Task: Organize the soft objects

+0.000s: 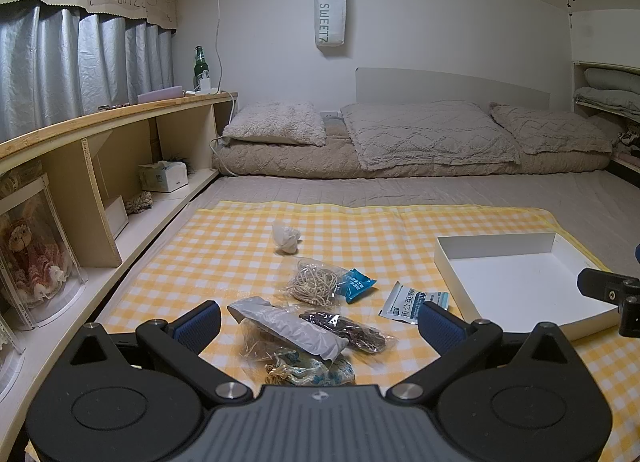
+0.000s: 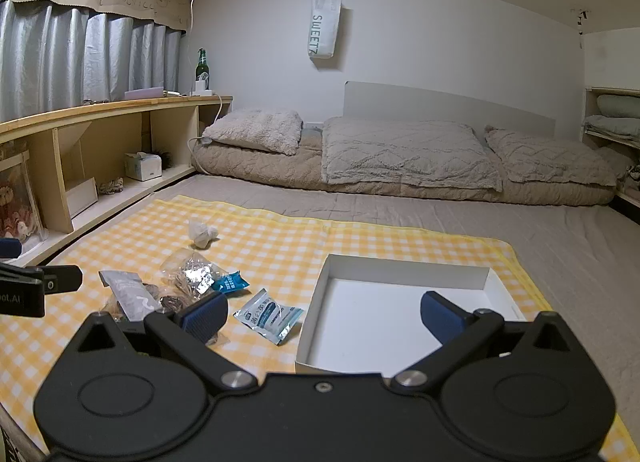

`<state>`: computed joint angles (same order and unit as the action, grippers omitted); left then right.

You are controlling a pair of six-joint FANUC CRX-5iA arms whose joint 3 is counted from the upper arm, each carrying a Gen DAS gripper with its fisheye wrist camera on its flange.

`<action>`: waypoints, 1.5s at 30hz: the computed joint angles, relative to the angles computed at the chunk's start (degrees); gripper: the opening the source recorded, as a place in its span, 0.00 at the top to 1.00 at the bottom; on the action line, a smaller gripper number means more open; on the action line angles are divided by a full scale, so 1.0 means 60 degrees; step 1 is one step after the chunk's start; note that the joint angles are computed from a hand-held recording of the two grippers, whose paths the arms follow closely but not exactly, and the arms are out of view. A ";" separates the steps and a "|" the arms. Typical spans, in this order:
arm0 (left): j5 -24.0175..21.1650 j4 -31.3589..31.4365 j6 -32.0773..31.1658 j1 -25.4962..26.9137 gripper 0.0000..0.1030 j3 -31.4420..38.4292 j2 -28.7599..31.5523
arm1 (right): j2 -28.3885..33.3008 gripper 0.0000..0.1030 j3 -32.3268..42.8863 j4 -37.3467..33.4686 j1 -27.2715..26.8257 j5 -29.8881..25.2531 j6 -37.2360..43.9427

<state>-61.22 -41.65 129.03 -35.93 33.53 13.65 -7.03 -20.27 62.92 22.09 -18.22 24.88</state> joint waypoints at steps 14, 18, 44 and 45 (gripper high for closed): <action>0.0000 0.0000 0.0000 0.0000 0.00 0.0000 0.0000 | 0.0005 0.00 0.0010 -0.0026 0.0019 -0.0022 0.0031; 0.0000 0.0000 0.0000 0.0000 0.00 0.0000 0.0000 | 0.0006 0.00 0.0019 -0.0050 0.0024 -0.0034 0.0054; -0.0475 -0.0590 0.0101 -0.0136 0.00 0.0337 0.0181 | -0.0048 0.00 -0.0064 0.0240 -0.0053 0.0168 -0.0205; -0.0524 -0.0631 0.0061 -0.0132 0.00 0.0377 0.0200 | -0.0063 0.00 -0.0062 0.0293 -0.0073 0.0161 -0.0196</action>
<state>-64.37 -45.44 129.40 -36.72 35.80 14.85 -7.41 -20.64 64.68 21.65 -17.26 23.70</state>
